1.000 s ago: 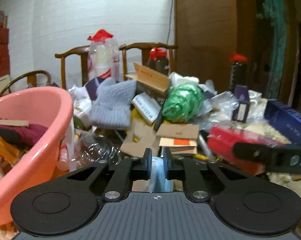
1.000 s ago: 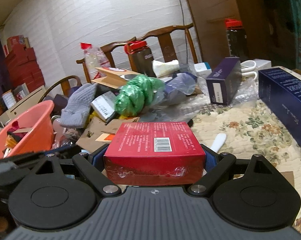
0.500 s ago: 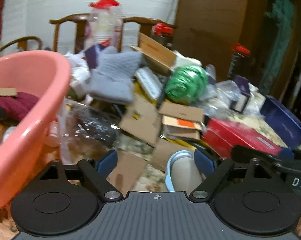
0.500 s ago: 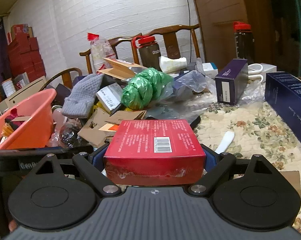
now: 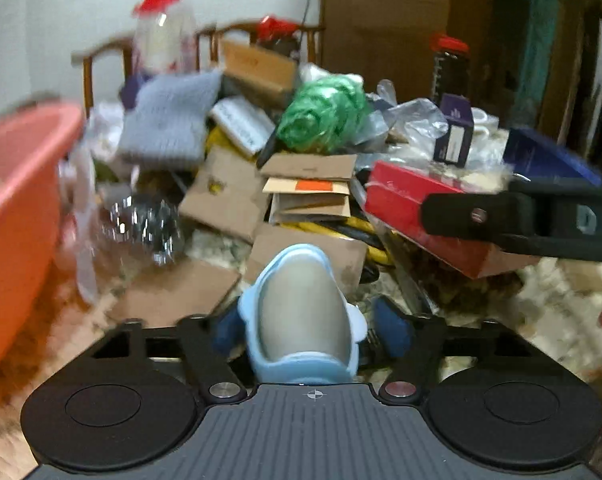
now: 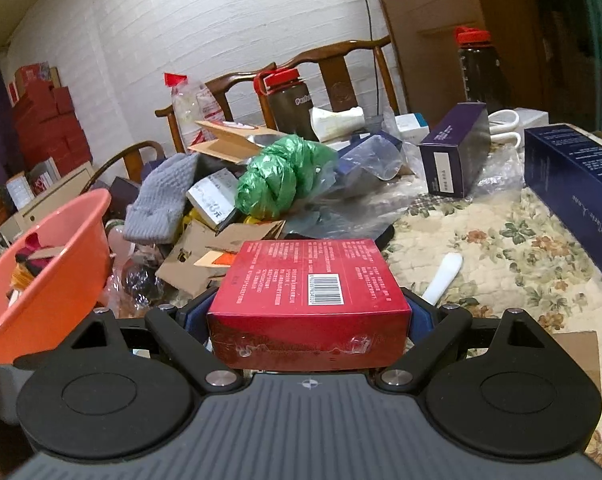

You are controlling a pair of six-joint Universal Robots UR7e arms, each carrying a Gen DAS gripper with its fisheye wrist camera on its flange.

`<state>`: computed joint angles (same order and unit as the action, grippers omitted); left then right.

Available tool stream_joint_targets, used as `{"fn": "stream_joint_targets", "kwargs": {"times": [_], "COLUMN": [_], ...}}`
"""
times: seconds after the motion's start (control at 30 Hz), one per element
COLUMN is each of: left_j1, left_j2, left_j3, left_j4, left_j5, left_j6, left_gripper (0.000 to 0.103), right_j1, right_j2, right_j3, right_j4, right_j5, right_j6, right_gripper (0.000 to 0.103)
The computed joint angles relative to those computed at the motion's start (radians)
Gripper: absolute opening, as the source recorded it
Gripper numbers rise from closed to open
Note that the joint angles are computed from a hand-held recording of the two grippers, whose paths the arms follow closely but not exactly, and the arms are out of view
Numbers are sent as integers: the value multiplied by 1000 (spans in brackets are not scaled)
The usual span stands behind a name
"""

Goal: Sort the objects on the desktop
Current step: 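Carry the bottle and red box over the pink basin and open both tools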

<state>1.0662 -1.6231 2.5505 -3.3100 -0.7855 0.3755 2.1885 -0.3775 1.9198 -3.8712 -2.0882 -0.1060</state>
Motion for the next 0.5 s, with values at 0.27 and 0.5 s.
{"fn": "stream_joint_targets", "kwargs": {"times": [0.27,0.5], "left_j1": [76,64], "left_j2": [-54,-60], "left_j3": [-59,-54], "left_j4": [87,64], "left_j5": [-99,-120], "left_j6": [-89,-73], "left_gripper": [56,56], "right_j1": [5,8], "right_j2": [8,5], "right_j3": [-8,-1], "right_j4": [2,15], "right_j5": [-13,22], "right_j6": [-19,-7], "right_gripper": [92,92]}}
